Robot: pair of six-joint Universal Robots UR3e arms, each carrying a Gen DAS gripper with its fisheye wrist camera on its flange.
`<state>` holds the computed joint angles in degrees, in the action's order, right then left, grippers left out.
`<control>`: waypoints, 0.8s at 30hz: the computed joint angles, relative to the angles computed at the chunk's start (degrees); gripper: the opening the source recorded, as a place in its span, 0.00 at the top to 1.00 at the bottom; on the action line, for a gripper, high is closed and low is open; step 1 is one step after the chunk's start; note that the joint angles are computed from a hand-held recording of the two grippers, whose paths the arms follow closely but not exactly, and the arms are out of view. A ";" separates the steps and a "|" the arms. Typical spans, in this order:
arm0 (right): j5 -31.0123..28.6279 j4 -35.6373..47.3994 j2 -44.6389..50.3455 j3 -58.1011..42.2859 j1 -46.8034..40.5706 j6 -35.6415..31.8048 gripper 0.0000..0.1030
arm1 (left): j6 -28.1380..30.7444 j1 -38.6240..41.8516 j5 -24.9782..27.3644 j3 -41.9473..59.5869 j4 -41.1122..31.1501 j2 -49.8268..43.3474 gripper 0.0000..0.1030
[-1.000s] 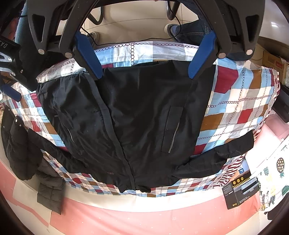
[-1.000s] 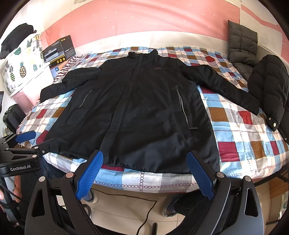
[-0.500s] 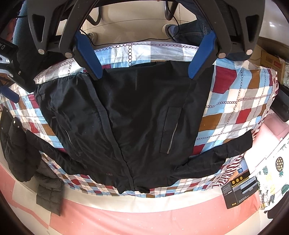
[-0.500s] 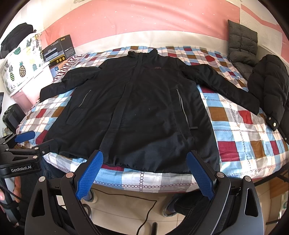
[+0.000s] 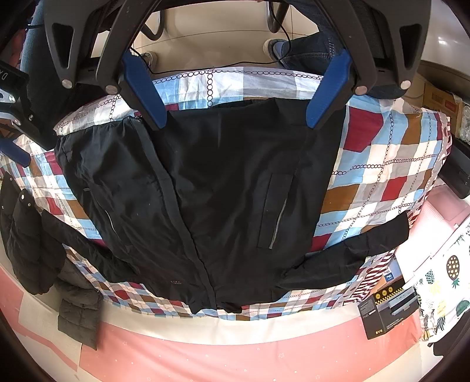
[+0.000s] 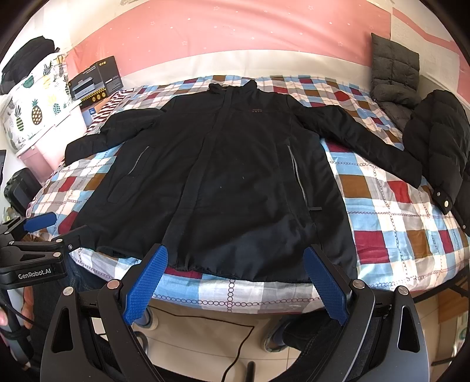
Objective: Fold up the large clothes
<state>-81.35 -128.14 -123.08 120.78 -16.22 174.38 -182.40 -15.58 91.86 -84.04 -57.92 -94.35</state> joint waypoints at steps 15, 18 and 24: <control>-0.95 -0.32 0.96 -0.75 1.43 0.94 0.09 | -0.01 -0.04 0.05 -0.07 0.10 0.00 0.05; -1.04 -0.46 0.93 -0.63 1.47 0.97 0.09 | -0.02 -0.04 0.06 -0.10 0.07 0.04 0.05; -1.42 -0.61 1.57 -0.92 2.02 1.36 0.09 | -0.03 0.04 -0.02 -0.04 -0.06 0.04 0.05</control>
<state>-82.77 -128.75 -121.51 119.86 -14.20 175.74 -182.42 -15.54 91.83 -84.08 -57.98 -94.31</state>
